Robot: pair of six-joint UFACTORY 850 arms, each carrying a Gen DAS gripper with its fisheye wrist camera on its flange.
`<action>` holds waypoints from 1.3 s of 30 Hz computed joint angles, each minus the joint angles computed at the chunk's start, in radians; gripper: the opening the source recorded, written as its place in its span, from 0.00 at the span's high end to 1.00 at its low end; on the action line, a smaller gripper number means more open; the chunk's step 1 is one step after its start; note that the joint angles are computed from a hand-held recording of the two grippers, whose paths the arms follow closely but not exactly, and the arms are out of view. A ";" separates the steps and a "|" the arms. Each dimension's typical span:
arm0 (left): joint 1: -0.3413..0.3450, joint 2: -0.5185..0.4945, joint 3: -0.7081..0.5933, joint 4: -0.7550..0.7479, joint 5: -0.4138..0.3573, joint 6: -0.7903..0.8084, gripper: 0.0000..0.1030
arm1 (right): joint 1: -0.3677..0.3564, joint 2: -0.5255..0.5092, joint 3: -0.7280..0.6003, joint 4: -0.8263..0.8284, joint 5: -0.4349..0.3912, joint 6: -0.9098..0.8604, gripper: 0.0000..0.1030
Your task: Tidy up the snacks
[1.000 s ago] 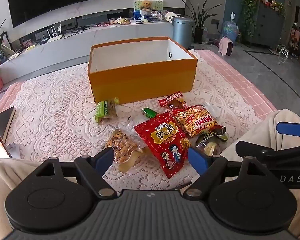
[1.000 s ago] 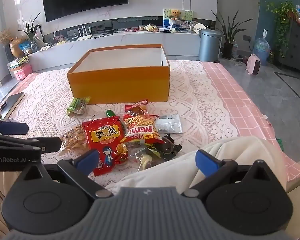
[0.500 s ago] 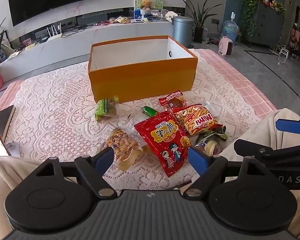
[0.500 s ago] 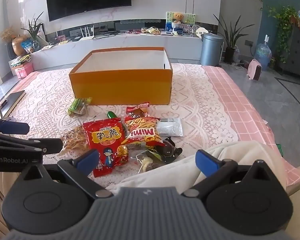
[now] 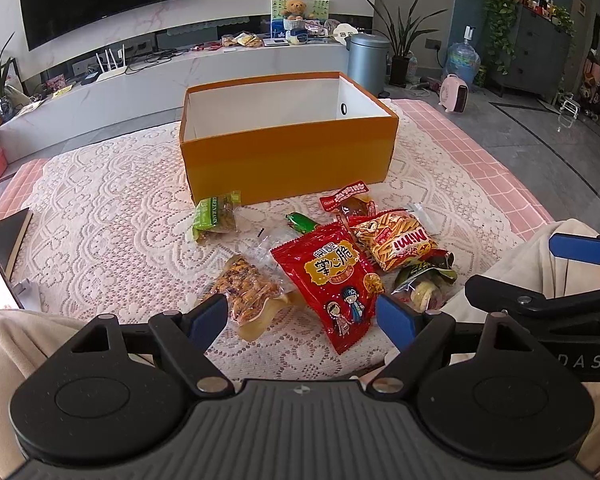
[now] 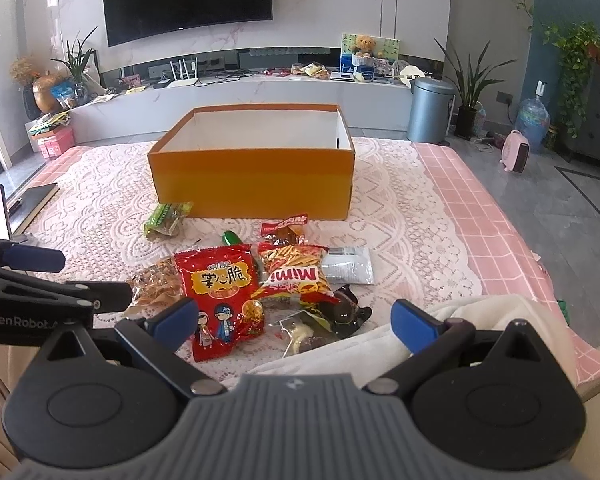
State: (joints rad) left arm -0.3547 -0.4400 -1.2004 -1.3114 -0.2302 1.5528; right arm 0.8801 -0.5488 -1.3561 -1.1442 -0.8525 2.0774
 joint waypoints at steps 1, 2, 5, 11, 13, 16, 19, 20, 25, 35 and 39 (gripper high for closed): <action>0.000 0.000 0.000 0.000 0.000 0.000 0.05 | 0.000 0.000 0.000 0.000 0.000 0.000 0.03; 0.000 0.000 0.000 0.000 0.000 0.000 0.05 | 0.000 -0.001 -0.001 0.001 0.000 0.000 0.03; 0.000 0.000 0.000 0.000 -0.001 0.000 0.05 | -0.001 -0.002 -0.003 0.005 0.001 0.000 0.03; 0.000 0.000 0.000 -0.002 0.000 0.002 0.05 | -0.002 0.000 0.001 0.006 0.007 0.006 0.03; 0.000 0.000 0.001 -0.006 0.000 0.005 0.05 | -0.002 0.000 0.002 0.006 0.007 0.006 0.03; 0.001 0.000 0.001 -0.010 -0.001 0.009 0.05 | -0.002 0.000 0.001 0.006 0.007 0.007 0.03; 0.002 0.000 0.000 -0.006 -0.001 0.006 0.05 | -0.002 -0.001 0.002 0.006 0.008 0.009 0.03; 0.001 0.000 0.000 -0.007 -0.001 0.006 0.05 | -0.002 -0.001 0.001 0.006 0.009 0.011 0.03; 0.001 0.000 0.001 -0.008 0.000 0.008 0.05 | -0.003 -0.001 0.003 0.005 0.012 0.015 0.03; 0.002 0.001 0.000 0.004 -0.002 -0.007 0.05 | -0.002 -0.001 0.003 0.006 0.012 0.020 0.03; 0.002 0.001 0.000 0.003 -0.001 -0.005 0.05 | -0.005 0.001 0.006 0.008 0.017 0.022 0.03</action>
